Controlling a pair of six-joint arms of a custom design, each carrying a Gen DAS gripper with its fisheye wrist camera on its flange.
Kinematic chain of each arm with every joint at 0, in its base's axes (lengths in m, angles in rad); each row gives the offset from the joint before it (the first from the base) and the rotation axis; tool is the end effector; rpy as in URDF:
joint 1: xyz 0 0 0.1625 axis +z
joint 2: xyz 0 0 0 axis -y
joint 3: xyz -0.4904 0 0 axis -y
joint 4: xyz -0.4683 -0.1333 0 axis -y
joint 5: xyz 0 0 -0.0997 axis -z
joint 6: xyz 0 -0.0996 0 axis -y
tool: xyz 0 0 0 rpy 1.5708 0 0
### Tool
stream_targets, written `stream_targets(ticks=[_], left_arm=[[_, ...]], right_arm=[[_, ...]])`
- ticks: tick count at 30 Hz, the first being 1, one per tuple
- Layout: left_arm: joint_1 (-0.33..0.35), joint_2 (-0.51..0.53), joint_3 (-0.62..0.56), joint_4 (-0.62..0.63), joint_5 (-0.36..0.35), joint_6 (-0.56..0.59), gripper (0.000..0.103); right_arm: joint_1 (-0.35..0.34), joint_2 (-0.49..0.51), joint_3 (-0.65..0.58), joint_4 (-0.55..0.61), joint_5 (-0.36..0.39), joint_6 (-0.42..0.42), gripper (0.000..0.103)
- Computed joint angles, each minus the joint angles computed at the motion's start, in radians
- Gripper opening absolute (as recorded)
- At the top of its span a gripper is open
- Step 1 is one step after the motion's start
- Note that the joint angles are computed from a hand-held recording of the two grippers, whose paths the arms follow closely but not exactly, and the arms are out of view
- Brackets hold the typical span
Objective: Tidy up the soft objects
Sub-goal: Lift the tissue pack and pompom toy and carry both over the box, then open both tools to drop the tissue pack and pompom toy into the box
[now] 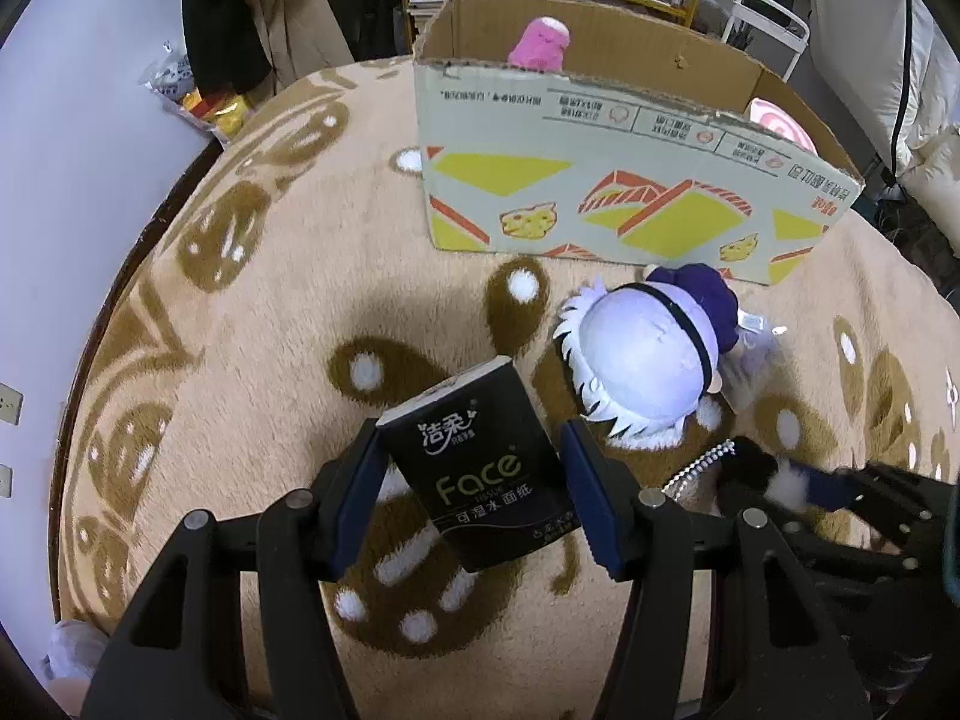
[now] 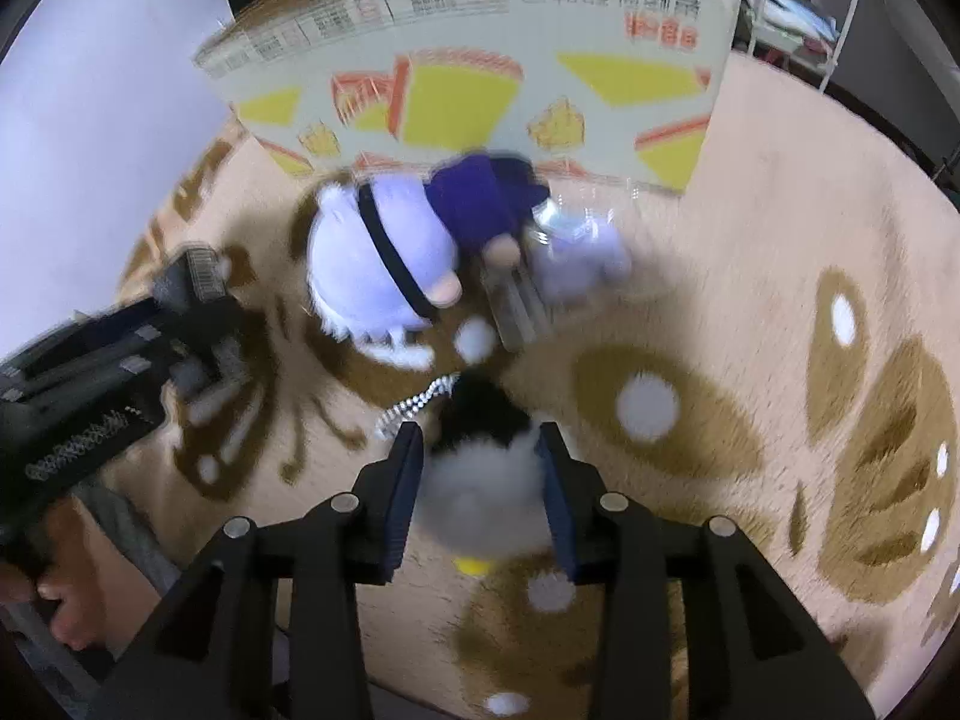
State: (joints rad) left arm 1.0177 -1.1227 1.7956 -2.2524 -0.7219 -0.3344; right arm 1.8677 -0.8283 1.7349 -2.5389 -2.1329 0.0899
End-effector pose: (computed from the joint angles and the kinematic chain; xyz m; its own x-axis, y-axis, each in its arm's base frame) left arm -0.1796 -0.6870 0.2477 -0.7068 0.0434 -0.7061 0.3105 0.9158 -0.2545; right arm 0.2888 -0.6698 0.0771 -0.8416 -0.1297 0.5243 -0.2173 0.9700 -0.1090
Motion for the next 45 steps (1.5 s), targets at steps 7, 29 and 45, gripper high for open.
stream_targets(ticks=[7, 29, 45], left_arm=[[-0.018, -0.009, 0.029, -0.114, 0.023, 0.067, 0.058], [-0.081, 0.074, -0.005, -0.877, 0.045, 0.700, 0.058], [-0.022, 0.199, -0.152, -0.963, 0.001, 0.833, 0.058]], right_arm=[[0.013, -0.012, 0.026, -0.096, -0.012, -0.049, 0.031], [0.063, -0.012, -0.030, -0.665, 0.075, -0.367, 0.031], [0.022, 0.059, -0.172, -0.616, 0.138, -0.457, 0.032]])
